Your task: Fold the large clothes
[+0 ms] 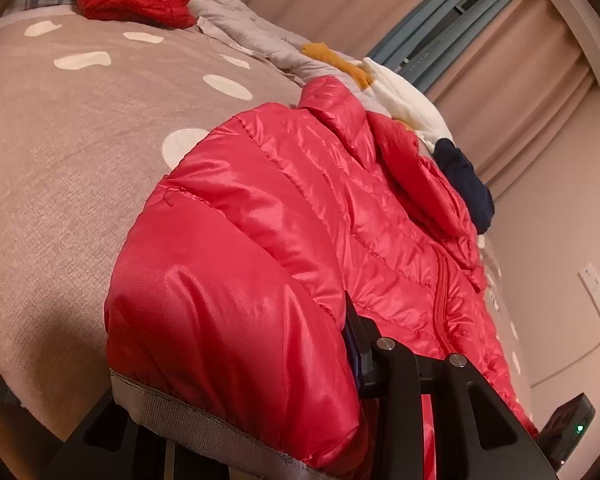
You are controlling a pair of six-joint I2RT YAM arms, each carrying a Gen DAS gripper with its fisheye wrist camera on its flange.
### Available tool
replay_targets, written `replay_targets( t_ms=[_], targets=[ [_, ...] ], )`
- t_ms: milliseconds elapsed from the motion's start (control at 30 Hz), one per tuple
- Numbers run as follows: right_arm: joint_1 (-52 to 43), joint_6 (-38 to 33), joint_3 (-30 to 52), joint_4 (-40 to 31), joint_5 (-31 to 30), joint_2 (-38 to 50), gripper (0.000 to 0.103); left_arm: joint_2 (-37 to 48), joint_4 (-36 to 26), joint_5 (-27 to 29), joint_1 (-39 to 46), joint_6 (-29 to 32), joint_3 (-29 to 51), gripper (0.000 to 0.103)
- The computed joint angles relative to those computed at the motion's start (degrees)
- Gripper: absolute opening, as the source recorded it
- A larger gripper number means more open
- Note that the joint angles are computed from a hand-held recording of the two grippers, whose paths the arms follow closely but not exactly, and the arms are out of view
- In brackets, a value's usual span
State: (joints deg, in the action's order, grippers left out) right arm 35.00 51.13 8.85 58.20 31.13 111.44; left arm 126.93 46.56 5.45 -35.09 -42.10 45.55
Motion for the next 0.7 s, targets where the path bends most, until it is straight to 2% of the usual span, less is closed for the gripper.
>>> replay_targets(
  t_ms=[67,367,433,700],
  targets=[
    [0.1,-0.5,0.8,-1.7,0.7,-0.3,0.022,0.0,0.0,-0.2,-0.2,-0.1,0.1,0.037],
    [-0.9,-1.4,0.5,-0.7,0.2,0.2,0.022,-0.1,0.2,-0.2,-0.1,0.0,-0.3,0.037],
    [-1.0,-1.1,1.6,-2.6,0.0,-0.2,0.022,-0.1,-0.1,-0.4,-0.1,0.2,-0.2,0.037],
    [-1.8,-1.1,2.1,-8.8,-2.5,-4.6,0.021,-2.4,-11.6,-10.3,-3.9,4.3,4.4,0.034]
  ],
)
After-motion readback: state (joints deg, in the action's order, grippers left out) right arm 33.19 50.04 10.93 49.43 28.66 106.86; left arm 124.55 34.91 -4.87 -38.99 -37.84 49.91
